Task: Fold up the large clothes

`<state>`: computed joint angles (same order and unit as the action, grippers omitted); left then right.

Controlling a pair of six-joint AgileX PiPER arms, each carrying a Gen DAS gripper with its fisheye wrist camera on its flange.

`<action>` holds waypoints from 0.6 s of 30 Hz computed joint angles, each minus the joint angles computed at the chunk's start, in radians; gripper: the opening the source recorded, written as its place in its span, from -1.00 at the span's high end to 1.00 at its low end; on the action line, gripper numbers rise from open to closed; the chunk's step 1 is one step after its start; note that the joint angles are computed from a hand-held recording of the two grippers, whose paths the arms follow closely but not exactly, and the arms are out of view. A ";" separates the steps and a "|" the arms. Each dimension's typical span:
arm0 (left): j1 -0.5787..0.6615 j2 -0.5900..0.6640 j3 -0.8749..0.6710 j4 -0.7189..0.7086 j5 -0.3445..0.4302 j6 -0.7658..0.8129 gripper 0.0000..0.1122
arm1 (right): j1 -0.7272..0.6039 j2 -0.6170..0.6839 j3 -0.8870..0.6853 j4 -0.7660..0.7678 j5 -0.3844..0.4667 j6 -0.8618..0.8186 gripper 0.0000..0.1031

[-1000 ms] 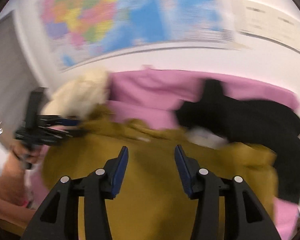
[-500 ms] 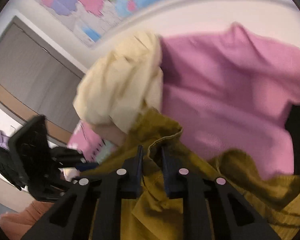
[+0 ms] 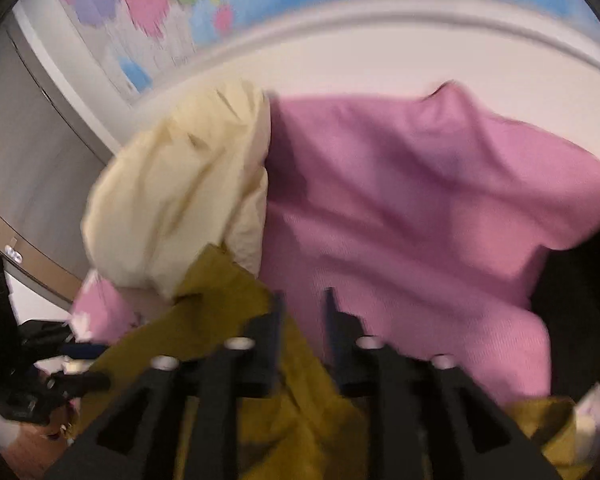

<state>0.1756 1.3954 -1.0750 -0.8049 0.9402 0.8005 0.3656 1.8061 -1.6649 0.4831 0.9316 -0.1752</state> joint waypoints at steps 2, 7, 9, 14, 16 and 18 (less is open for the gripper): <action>-0.028 -0.033 0.003 0.001 -0.021 0.006 0.14 | -0.064 -0.163 0.144 0.038 -0.032 -0.081 0.10; -0.154 -0.026 -0.037 0.049 -0.069 -0.019 -0.07 | -0.222 -0.489 0.388 -0.200 -0.015 -0.068 -0.08; -0.210 0.022 -0.061 0.083 -0.080 -0.060 -0.08 | -0.307 -0.567 0.470 -0.299 0.039 -0.078 -0.08; -0.239 0.087 -0.039 0.130 -0.120 -0.119 -0.05 | -0.452 -0.652 0.656 -0.393 0.043 -0.147 0.52; -0.237 0.090 -0.030 0.127 -0.128 -0.125 -0.05 | -0.438 -0.655 0.707 -0.459 -0.013 -0.103 0.89; -0.232 0.084 -0.024 0.130 -0.128 -0.131 -0.05 | -0.483 -0.677 0.717 -0.422 -0.044 -0.137 0.93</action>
<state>-0.0564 1.4789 -1.0991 -0.6746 0.8125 0.6695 -0.1174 1.1287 -0.9480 0.0615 0.8879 -0.3122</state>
